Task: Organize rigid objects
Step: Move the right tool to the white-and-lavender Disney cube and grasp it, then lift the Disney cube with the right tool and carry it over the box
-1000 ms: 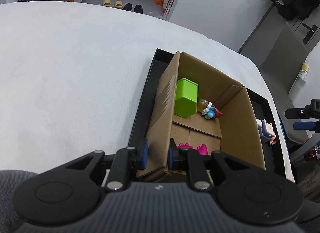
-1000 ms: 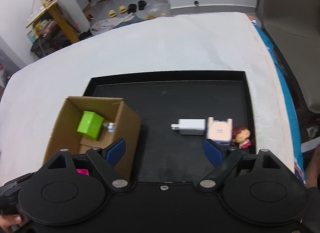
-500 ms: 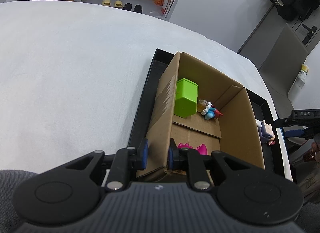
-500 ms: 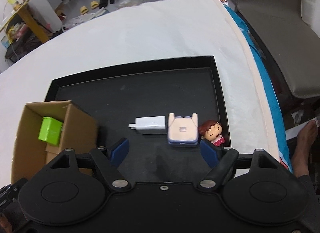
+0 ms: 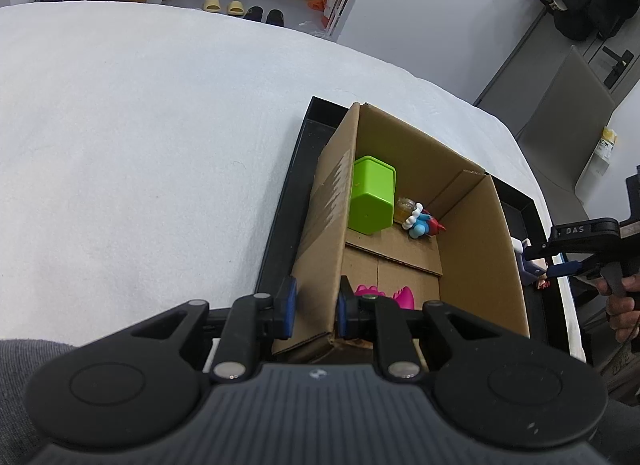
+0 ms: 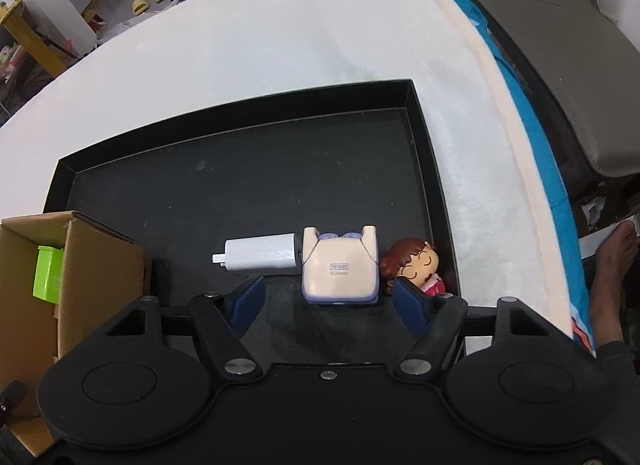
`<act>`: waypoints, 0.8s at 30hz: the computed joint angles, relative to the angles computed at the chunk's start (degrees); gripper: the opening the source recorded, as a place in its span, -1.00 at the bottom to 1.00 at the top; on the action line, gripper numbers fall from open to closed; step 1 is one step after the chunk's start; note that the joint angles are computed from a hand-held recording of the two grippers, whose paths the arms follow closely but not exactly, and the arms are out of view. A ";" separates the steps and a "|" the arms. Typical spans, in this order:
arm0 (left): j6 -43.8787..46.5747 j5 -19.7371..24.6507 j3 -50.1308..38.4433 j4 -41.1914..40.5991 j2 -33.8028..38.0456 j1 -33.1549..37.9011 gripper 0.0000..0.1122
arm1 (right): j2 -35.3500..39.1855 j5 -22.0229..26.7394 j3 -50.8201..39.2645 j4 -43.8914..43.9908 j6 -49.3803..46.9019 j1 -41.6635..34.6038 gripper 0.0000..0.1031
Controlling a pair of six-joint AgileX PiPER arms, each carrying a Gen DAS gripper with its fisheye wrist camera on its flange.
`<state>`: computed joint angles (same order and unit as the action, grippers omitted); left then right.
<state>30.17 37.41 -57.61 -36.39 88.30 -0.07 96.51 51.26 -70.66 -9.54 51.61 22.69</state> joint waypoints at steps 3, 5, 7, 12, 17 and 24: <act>-0.03 0.16 -0.03 -0.20 0.05 0.10 -0.68 | 0.79 -0.31 -0.03 0.47 -0.40 -0.27 0.00; -0.29 0.20 -0.05 -0.25 0.06 0.02 -0.68 | 0.88 -0.83 0.47 0.42 -0.31 -0.46 -0.15; -0.04 0.25 -0.03 -0.25 0.06 0.11 -0.68 | 0.37 -1.05 0.92 -0.26 0.46 0.05 -0.16; 0.55 0.28 0.00 -0.73 0.16 0.33 -0.68 | -0.75 -0.54 2.15 -0.54 1.14 1.39 -0.16; 0.64 -0.04 0.07 -0.76 0.27 0.09 -0.67 | -1.95 0.59 3.34 -0.23 2.48 2.96 -0.16; 1.11 -0.39 0.55 -1.20 0.12 -0.01 -0.67 | -3.07 3.51 4.13 0.01 3.73 5.47 -0.16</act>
